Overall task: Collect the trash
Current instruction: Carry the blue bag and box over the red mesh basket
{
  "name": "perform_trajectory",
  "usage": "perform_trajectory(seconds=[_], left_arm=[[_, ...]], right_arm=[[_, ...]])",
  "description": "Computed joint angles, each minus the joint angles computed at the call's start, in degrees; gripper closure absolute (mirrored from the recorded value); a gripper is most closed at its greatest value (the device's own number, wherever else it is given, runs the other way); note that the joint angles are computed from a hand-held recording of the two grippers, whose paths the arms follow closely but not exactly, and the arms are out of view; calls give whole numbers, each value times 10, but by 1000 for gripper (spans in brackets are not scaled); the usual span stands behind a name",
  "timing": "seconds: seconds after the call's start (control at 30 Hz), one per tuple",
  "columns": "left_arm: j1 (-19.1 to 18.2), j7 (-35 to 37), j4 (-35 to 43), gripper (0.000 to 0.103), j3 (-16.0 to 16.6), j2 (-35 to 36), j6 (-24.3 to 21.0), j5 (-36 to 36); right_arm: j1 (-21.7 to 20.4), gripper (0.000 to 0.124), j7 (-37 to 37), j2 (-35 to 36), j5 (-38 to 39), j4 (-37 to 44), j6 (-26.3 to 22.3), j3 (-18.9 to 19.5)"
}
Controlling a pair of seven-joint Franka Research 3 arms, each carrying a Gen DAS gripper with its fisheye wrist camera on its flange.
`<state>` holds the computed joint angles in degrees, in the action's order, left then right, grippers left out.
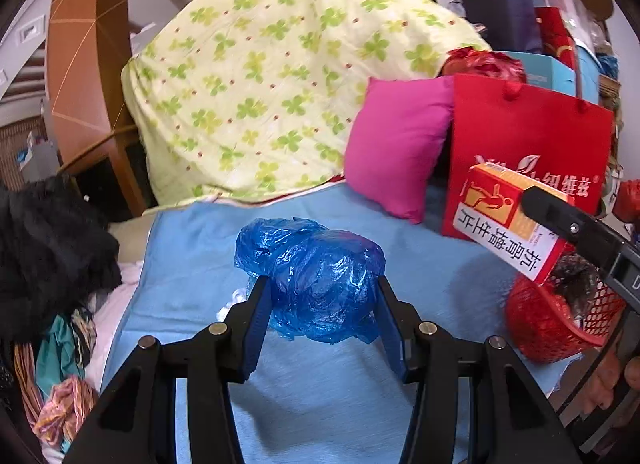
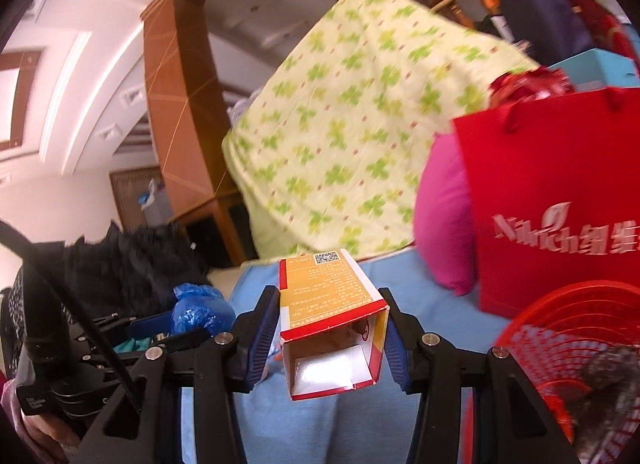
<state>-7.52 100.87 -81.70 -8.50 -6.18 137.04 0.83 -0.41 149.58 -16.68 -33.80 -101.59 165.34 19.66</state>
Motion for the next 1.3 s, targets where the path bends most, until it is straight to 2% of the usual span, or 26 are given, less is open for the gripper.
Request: perform_trajectory(seconds=[0.23, 0.57, 1.03, 1.3], left_arm=[[-17, -17, -15, 51, -18, -21, 21, 37], [-43, -33, -15, 51, -33, -27, 23, 56], [-69, -39, 6, 51, -48, -12, 12, 72], [-81, -35, 23, 50, -57, 2, 2, 79]], right_arm=[[-67, 72, 45, -79, -10, -62, 20, 24], [-140, 72, 28, -157, 52, -125, 41, 46], [-194, 72, -22, -211, 160, -174, 61, 58], [-211, 72, -62, -235, 220, -197, 64, 59]])
